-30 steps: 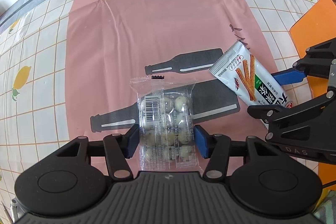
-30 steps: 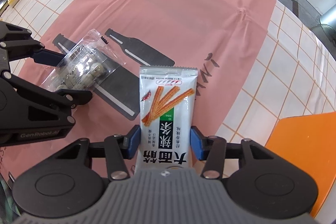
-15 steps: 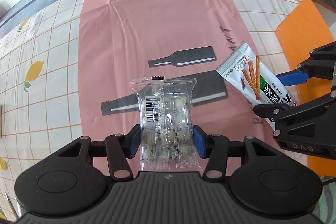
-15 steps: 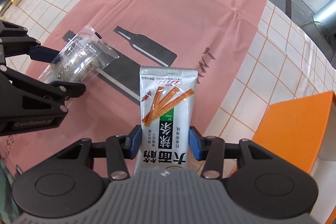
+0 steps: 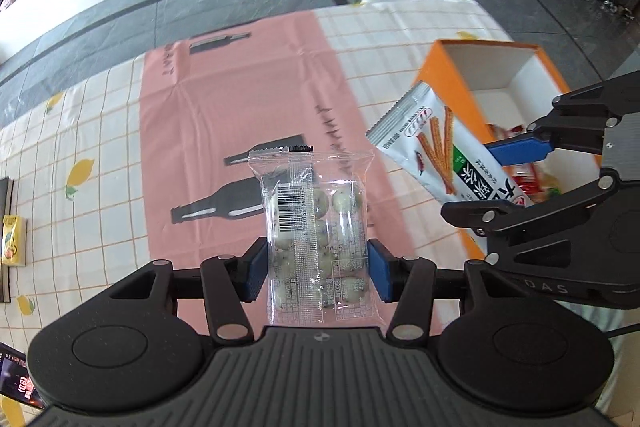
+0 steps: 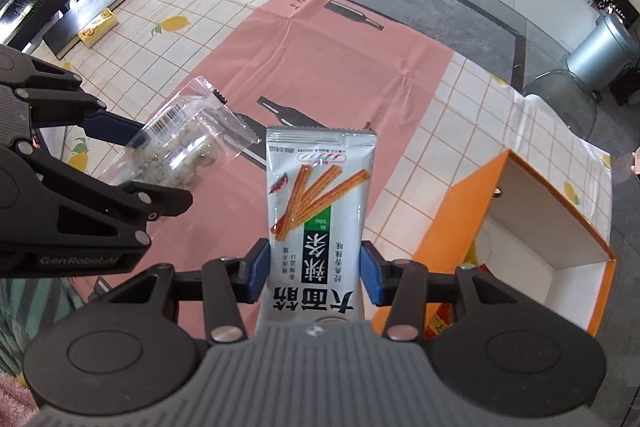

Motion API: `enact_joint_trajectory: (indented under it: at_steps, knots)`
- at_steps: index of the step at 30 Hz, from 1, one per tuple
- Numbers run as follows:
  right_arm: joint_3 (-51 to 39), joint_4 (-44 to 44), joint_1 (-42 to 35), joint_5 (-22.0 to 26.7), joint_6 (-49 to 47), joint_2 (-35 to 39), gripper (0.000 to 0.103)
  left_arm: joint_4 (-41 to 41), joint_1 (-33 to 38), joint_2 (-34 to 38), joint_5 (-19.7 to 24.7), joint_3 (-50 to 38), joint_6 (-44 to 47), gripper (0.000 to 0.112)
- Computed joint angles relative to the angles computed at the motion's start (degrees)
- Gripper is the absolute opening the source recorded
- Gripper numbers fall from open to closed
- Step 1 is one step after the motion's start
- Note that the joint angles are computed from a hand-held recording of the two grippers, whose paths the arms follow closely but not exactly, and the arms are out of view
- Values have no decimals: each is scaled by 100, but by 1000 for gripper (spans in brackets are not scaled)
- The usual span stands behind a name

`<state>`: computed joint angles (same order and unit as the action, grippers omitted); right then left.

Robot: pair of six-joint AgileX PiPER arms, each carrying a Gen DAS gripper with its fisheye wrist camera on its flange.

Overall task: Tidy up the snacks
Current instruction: 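Carry both packets over the orange box with both tools, then open both tools to drop the packets into the box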

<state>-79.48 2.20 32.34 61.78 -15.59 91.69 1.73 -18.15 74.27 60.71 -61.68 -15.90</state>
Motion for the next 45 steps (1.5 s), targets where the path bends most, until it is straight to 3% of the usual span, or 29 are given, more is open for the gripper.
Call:
enact_joint_trajectory:
  at_steps: [5, 11, 20, 30, 39, 45]
  knots:
    - [429, 33, -625, 126, -336, -792, 45, 379, -1076, 168, 246, -654, -717, 59]
    - [916, 442, -2093, 254, -1369, -1426, 45, 558, -2034, 955, 234, -1538, -1059, 59]
    - [1290, 1047, -3884, 72, -2891, -1190, 45, 506, -2578, 2629, 250, -3016, -710, 59]
    - [1184, 1316, -4169, -844, -3564, -13, 45, 352, -2256, 3947, 308, -4102, 42, 59]
    - [309, 1554, -3998, -1050, -3827, 1134, 45, 8, -1797, 4812, 210, -4851, 958, 59]
    - [-108, 1185, -3691, -1141, -3777, 1637, 46, -132, -1618, 5329, 491, -5419, 1270, 59]
